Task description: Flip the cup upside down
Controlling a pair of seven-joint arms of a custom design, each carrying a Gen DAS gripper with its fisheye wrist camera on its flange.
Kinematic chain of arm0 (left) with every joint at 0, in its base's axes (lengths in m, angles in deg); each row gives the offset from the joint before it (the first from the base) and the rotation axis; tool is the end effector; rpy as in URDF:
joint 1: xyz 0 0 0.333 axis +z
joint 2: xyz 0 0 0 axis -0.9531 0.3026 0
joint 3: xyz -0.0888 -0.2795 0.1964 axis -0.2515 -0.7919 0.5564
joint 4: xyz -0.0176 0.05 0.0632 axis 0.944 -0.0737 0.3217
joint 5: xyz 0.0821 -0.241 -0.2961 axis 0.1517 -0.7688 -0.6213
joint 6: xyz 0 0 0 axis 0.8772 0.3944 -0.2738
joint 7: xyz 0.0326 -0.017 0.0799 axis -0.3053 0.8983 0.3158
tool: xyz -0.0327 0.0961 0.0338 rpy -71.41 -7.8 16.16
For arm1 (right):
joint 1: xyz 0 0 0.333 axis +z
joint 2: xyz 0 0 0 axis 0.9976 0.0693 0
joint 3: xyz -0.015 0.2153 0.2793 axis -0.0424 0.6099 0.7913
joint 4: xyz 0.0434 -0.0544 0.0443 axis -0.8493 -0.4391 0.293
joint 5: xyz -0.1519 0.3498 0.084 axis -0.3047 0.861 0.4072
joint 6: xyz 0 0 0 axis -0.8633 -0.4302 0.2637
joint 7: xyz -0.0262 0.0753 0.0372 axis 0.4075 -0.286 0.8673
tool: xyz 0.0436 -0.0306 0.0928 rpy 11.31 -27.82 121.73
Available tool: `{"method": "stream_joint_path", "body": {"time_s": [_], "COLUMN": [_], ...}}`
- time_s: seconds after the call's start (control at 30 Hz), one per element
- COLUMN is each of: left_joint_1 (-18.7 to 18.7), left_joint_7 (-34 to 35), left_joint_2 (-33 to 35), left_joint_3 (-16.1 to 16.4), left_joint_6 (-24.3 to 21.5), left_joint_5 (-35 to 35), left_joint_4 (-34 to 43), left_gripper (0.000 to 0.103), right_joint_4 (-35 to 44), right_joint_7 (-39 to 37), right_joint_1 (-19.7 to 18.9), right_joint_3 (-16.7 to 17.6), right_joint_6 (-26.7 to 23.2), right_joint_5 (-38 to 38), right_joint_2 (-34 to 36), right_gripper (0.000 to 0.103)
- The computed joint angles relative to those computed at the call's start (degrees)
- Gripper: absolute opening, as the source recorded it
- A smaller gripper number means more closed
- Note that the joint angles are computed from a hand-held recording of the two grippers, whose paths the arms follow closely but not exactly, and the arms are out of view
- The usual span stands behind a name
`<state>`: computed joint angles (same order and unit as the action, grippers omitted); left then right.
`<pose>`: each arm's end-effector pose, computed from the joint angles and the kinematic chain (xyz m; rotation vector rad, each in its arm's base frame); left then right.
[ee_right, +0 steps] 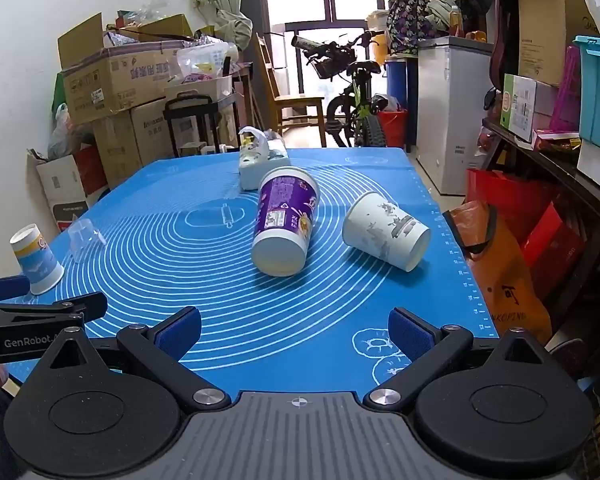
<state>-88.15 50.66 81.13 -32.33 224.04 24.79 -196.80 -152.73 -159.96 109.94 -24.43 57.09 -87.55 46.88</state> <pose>0.6033 -0.2254 0.3689 -1.2441 1.9650 -0.9729 0.5084 0.2853 0.3881 -1.3349 1.9086 -0.9298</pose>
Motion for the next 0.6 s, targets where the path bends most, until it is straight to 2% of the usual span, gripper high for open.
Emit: {"method": "stream_joint_path", "body": {"time_s": [0.03, 0.6], "left_joint_1": [-0.2, 0.8], "left_joint_7": [0.1, -1.3], "left_joint_2": [0.0, -0.7], "left_joint_3": [0.1, -0.8], "left_joint_6": [-0.2, 1.0], "left_joint_5": [-0.1, 1.0], "left_joint_4": [0.1, -0.9], "left_gripper": [0.1, 0.1], "right_joint_4": [0.1, -0.2], "right_joint_7": [-2.4, -1.1], "right_joint_1": [-0.1, 0.0], "right_joint_3": [0.1, 0.0], "right_joint_6": [0.1, 0.1], "right_joint_5": [2.0, 1.0], "right_joint_2": [0.0, -0.2], "right_gripper": [0.099, 0.099]}}
